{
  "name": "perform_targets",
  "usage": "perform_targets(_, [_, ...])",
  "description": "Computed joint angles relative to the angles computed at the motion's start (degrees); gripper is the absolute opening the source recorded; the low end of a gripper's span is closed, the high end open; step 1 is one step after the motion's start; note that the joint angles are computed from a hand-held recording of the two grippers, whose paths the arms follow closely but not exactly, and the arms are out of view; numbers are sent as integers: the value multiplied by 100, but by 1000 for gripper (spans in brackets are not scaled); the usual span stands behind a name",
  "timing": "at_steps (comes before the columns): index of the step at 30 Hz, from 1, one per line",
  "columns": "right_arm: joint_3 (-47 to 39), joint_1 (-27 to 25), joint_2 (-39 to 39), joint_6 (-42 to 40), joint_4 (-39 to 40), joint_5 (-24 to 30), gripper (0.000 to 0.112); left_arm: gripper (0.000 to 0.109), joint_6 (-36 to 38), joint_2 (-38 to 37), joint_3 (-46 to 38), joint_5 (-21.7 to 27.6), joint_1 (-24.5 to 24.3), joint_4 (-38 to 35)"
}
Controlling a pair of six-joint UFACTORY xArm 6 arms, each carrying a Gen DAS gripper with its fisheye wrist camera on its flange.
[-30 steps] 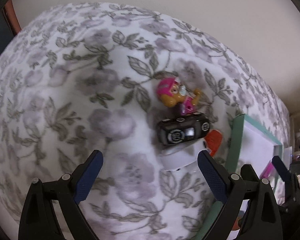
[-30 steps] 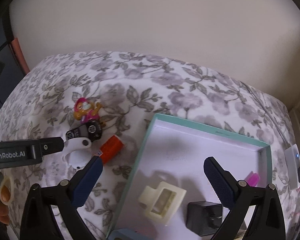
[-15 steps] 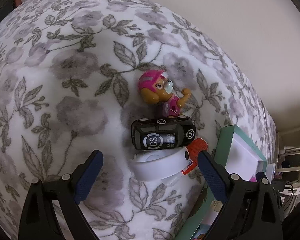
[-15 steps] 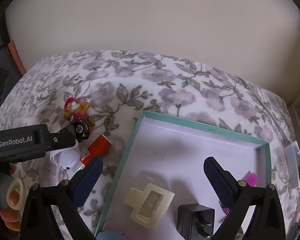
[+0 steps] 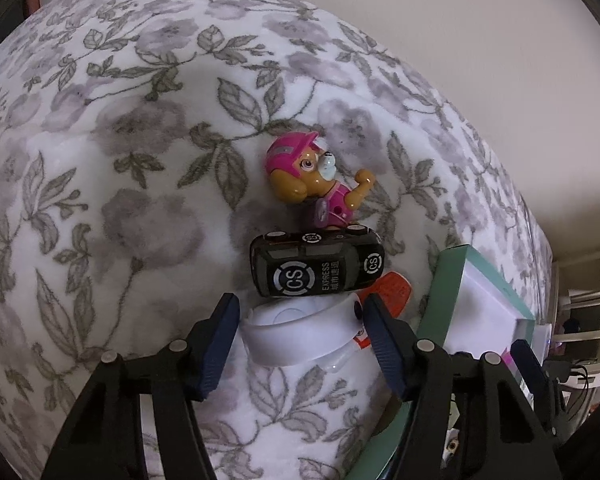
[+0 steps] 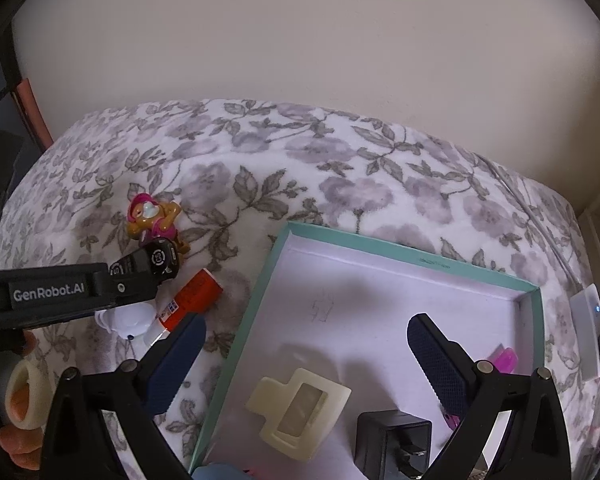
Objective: Organize rigid objects
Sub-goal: 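Grasp the white tape roll with the left tool, then grasp the orange glue bottle with the right tool while the left tool holds the tape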
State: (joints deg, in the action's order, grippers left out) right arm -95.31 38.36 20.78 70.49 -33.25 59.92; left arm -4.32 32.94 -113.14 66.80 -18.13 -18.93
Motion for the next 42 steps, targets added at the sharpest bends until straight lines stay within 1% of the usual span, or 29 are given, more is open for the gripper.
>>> perform_targets(3, [-167, 24, 155, -208, 9, -12, 102, 65, -137, 112, -245, 250, 14, 208])
perform_targets(6, [-341, 49, 310, -517, 5, -133, 102, 65, -236, 112, -315, 374, 59, 466])
perform_targets(10, [-644, 106, 562, -1203, 20, -302, 102, 65, -375, 204, -503, 558, 137, 673])
perform_targets(13, [-812, 112, 723, -1776, 211, -557, 102, 65, -477, 230, -596, 668, 157, 944])
perform_targets(16, [-1127, 97, 972, -2386, 521, -614, 102, 65, -494, 202, -581, 708, 166, 1213])
perform_targets(18, [-1396, 73, 1180, -2836, 780, -537, 100, 65, -482, 208, -607, 784, 217, 1170])
perform_targets(22, [-1812, 61, 1471, -3258, 884, -285, 99, 65, -460, 160, -568, 854, 293, 1160])
perform_targets(24, [-1920, 22, 1547, -3454, 1018, -275, 97, 65, -441, 144, -541, 854, 312, 1140])
perform_targets(28, [-2384, 39, 1838, -3970, 1178, 164, 92, 65, -434, 111, -495, 840, 318, 1145])
perform_targets(33, [-2881, 88, 2183, -4335, 1226, 596, 90, 65, -406, 87, -459, 827, 327, 1158])
perform_targets(36, [-2844, 45, 2172, -4354, 1354, 517, 88, 65, -450, 161, -567, 863, 313, 1141])
perform_targets(39, [-2656, -15, 2076, -4342, 1535, 303, 79, 65, -445, 168, -583, 874, 319, 1137])
perform_targets(41, [-2553, -28, 2026, -4295, 1584, 195, 78, 65, -449, 172, -586, 870, 321, 1144])
perform_targets(42, [-2499, -21, 1996, -4286, 1583, 152, 72, 65, -452, 172, -581, 862, 313, 1151])
